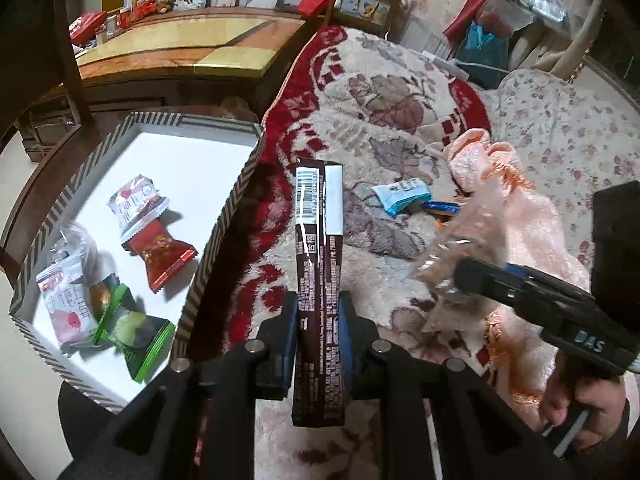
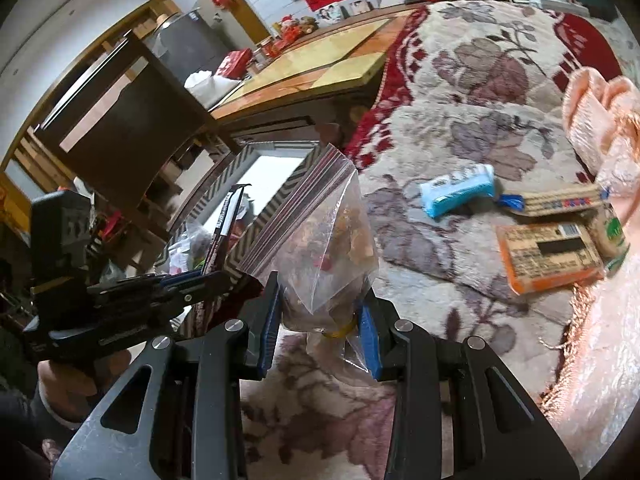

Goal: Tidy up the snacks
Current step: 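Lift and carry the coffee sticks and nut bag over the white tray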

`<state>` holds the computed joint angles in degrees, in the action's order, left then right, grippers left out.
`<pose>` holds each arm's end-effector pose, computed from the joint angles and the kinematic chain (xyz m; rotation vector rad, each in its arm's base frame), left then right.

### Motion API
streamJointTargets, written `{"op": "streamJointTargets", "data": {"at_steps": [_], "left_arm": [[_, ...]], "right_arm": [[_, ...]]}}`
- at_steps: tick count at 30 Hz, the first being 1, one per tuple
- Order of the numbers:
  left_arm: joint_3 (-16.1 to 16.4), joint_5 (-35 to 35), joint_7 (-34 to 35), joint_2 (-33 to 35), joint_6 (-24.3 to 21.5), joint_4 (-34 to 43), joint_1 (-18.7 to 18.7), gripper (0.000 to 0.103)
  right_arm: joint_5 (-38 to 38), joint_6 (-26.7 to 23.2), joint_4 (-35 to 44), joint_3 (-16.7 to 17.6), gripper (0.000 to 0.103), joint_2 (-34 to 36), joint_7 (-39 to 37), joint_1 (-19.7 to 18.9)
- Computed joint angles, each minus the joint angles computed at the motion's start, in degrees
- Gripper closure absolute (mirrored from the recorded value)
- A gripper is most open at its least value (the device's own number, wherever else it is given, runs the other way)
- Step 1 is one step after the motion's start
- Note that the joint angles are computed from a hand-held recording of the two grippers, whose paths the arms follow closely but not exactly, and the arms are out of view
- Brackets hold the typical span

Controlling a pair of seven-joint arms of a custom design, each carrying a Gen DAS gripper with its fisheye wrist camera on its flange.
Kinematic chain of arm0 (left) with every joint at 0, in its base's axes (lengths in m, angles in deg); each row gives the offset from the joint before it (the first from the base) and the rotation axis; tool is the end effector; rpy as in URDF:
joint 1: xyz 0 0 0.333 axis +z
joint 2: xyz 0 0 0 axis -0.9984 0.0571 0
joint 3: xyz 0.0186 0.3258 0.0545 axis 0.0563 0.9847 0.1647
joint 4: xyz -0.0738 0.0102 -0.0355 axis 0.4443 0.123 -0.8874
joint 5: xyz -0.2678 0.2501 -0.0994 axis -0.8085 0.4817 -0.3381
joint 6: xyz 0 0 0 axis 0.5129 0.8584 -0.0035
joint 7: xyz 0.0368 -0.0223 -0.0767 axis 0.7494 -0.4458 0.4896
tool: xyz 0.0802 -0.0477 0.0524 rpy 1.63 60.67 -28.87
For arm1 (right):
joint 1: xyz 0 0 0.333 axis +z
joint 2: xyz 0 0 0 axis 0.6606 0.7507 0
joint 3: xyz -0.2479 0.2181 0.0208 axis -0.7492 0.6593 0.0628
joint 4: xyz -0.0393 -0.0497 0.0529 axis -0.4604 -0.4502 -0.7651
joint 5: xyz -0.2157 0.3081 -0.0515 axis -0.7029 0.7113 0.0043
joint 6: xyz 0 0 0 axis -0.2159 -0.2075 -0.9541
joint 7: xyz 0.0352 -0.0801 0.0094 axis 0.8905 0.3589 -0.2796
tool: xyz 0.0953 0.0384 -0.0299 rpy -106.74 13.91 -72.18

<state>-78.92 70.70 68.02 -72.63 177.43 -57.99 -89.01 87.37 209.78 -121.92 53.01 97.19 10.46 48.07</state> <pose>0.5588 -0.1677 0.4144 -2.0504 1.9068 -0.7922 0.5898 0.0970 0.3991 -1.9017 1.3350 0.0998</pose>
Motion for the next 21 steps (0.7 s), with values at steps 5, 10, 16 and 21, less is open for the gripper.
{"op": "streamJointTargets", "data": {"at_steps": [5,10,16,21], "left_arm": [[1.16,1.52,-1.78,-2.15,1.36,-1.49,-0.39,0.083],[2.81,2.61,-3.58,-4.24,2.44,-3.38,-0.51,0.083],[4.98,4.12,-5.88,-5.85,3.08,-5.08,-0.34,0.083],[6.93,8.04,-10.08,-6.69,3.76,-6.29,0.51,0.082]], "right_arm": [[-0.95,-0.21,1.21,0.55,0.069,0.28,0.46,0.90],[-1.98,-0.80,2.56,1.16,0.069,0.77,0.98,1.81],[-3.57,-1.54,4.73,1.96,0.069,1.90,1.79,3.11],[-4.77,-1.83,6.79,2.68,0.069,2.96,2.59,4.17]]}}
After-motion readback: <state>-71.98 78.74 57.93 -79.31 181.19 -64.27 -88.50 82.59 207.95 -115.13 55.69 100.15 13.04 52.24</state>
